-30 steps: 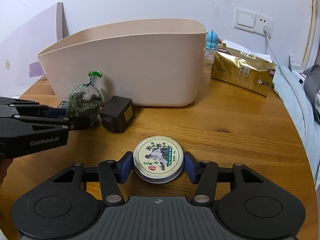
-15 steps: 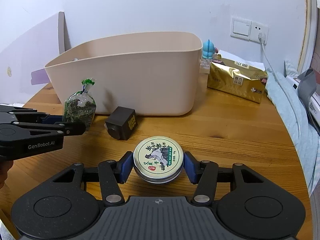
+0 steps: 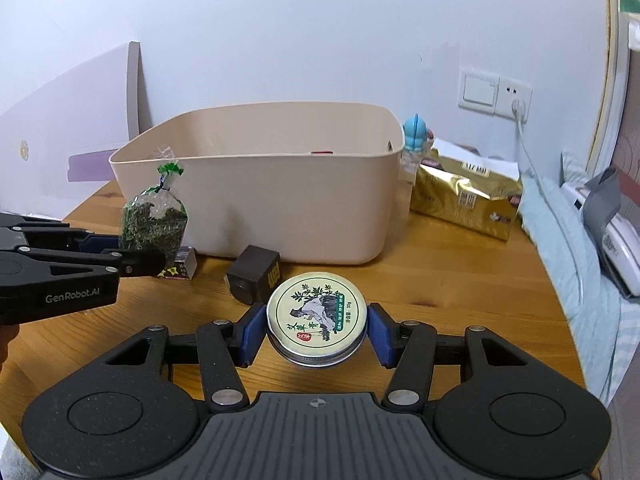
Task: Organize objects
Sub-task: 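Lift the herb bag with the left gripper while the right lifts the tin toward the bin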
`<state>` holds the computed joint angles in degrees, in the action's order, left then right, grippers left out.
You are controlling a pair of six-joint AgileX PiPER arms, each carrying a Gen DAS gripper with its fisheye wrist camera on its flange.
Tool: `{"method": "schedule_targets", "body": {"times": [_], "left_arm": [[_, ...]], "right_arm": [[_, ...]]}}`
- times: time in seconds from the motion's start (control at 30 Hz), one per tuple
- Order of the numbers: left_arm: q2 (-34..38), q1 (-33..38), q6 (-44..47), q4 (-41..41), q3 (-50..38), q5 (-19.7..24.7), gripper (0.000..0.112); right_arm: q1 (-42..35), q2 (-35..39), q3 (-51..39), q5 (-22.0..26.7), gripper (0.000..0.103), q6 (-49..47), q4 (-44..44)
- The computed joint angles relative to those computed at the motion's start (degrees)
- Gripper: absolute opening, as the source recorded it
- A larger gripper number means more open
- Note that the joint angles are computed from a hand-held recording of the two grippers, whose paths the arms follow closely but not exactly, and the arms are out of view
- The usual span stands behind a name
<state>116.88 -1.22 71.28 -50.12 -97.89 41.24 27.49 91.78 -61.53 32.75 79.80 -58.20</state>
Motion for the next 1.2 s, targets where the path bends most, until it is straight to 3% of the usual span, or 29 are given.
{"method": "schedule_targets", "body": {"times": [0.6, 1.2], "left_arm": [[-1.7, 2.7, 2.3, -4.5, -3.1, 2.1, 0.025], [4.5, 2.3, -4.9, -2.3, -16.5, 4.5, 0.025]], "right_arm": [[1.8, -3.4, -1.7, 3.9, 0.052, 2.7, -5.5], [-1.2, -0.8, -7.4, 1.5, 0.052, 2.7, -7.0]]}}
